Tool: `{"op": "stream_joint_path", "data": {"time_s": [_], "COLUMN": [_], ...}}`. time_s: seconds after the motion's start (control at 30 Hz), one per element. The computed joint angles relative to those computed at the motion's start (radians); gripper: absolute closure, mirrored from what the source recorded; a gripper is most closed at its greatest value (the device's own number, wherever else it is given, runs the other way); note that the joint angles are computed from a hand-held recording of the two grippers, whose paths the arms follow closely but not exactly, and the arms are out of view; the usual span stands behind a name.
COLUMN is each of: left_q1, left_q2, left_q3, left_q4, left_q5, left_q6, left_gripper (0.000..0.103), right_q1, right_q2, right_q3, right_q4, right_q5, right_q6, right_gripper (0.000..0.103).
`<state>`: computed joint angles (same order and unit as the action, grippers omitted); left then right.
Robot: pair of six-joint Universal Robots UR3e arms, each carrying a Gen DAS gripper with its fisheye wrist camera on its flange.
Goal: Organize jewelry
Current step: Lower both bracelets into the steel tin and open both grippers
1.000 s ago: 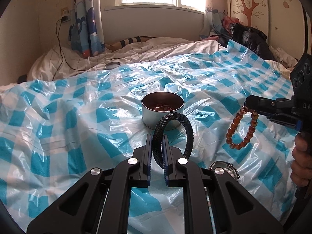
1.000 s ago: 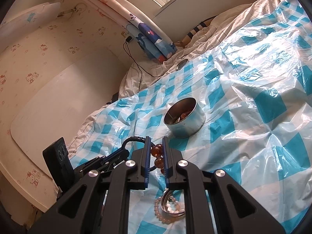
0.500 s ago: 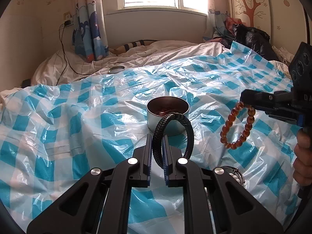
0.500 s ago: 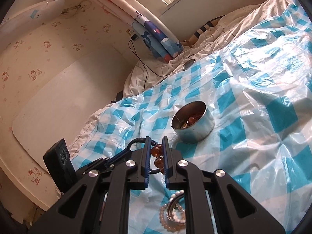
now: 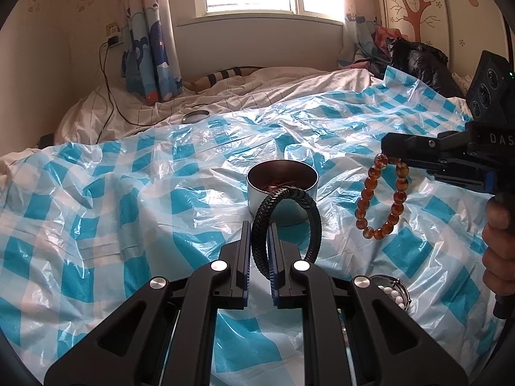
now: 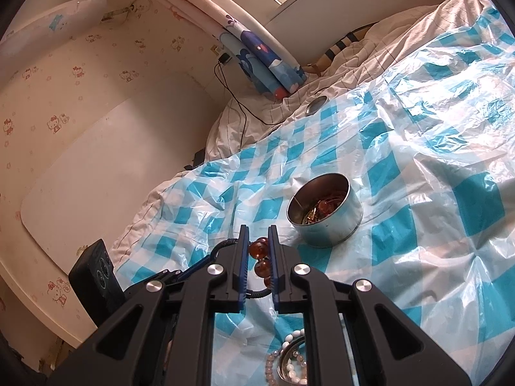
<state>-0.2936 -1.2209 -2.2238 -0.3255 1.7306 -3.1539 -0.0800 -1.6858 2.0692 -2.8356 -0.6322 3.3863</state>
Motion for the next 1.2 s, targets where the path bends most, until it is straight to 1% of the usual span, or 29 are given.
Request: {"op": "stream_joint_path", "data": {"time_s": [0.1,0.17,0.3,0.43,0.57,0.63,0.7,0.73,0.77,0.8,0.83,0.87,0.93,0.97,1.0,1.03,1.1,1.17,1.2], "left_q1": [0.017,0.042,0.118,0.161,0.168,0.166,0.181,0.180,0.178,0.169,0.159,0.153,0.160,0.165,0.177,0.190,0.228,0.249,0.255], "left_q2": [-0.015,-0.033,-0.103,-0.216,-0.353,-0.414,-0.469,-0.496,-0.539,-0.577,-0.602,-0.590,-0.522,-0.464,-0.399,-0.355,-0.204,-0.088,-0.040], "left_q3": [0.011,0.024,0.080,0.165,0.282,0.333,0.392,0.428,0.506,0.569,0.591,0.570,0.481,0.425,0.361,0.321,0.196,0.106,0.064], "left_q4": [0.009,0.017,0.035,0.046,0.057,0.081,0.072,0.038,-0.079,-0.178,-0.223,-0.214,-0.163,-0.151,-0.133,-0.127,-0.142,-0.177,-0.192], "left_q5": [-0.021,-0.056,-0.157,-0.238,-0.274,-0.270,-0.303,-0.307,-0.317,-0.310,-0.294,-0.278,-0.282,-0.268,-0.272,-0.284,-0.318,-0.337,-0.340], "left_q6": [-0.005,-0.008,-0.017,-0.030,-0.051,-0.067,-0.084,-0.082,-0.059,-0.036,-0.004,0.013,0.022,0.006,-0.009,-0.015,-0.028,-0.028,-0.031], "left_gripper": [0.094,0.094,0.094,0.094,0.094,0.094,0.093,0.091,0.082,0.068,0.067,0.067,0.066,0.061,0.058,0.057,0.055,0.054,0.053], "right_q1": [0.009,0.016,0.040,0.063,0.084,0.099,0.124,0.136,0.159,0.173,0.183,0.196,0.192,0.181,0.171,0.151,0.116,0.077,0.052], "right_q2": [0.037,0.069,0.150,0.236,0.328,0.376,0.441,0.462,0.497,0.526,0.552,0.563,0.539,0.507,0.483,0.427,0.327,0.200,0.126], "right_q3": [-0.039,-0.074,-0.176,-0.281,-0.387,-0.450,-0.535,-0.567,-0.630,-0.676,-0.711,-0.726,-0.685,-0.651,-0.627,-0.567,-0.457,-0.314,-0.229], "right_q4": [-0.011,-0.022,-0.026,-0.025,-0.004,0.011,0.027,0.051,0.128,0.194,0.247,0.278,0.256,0.249,0.240,0.225,0.222,0.237,0.261], "right_q5": [-0.001,-0.005,-0.037,-0.074,-0.110,-0.129,-0.157,-0.176,-0.206,-0.214,-0.218,-0.247,-0.255,-0.254,-0.253,-0.248,-0.233,-0.227,-0.222], "right_q6": [0.013,0.026,0.047,0.054,0.055,0.051,0.050,0.039,0.002,-0.027,-0.048,-0.056,-0.056,-0.057,-0.056,-0.058,-0.077,-0.105,-0.126], "right_gripper": [0.091,0.091,0.091,0.091,0.091,0.091,0.090,0.090,0.090,0.090,0.090,0.090,0.088,0.083,0.080,0.078,0.075,0.066,0.065]}}
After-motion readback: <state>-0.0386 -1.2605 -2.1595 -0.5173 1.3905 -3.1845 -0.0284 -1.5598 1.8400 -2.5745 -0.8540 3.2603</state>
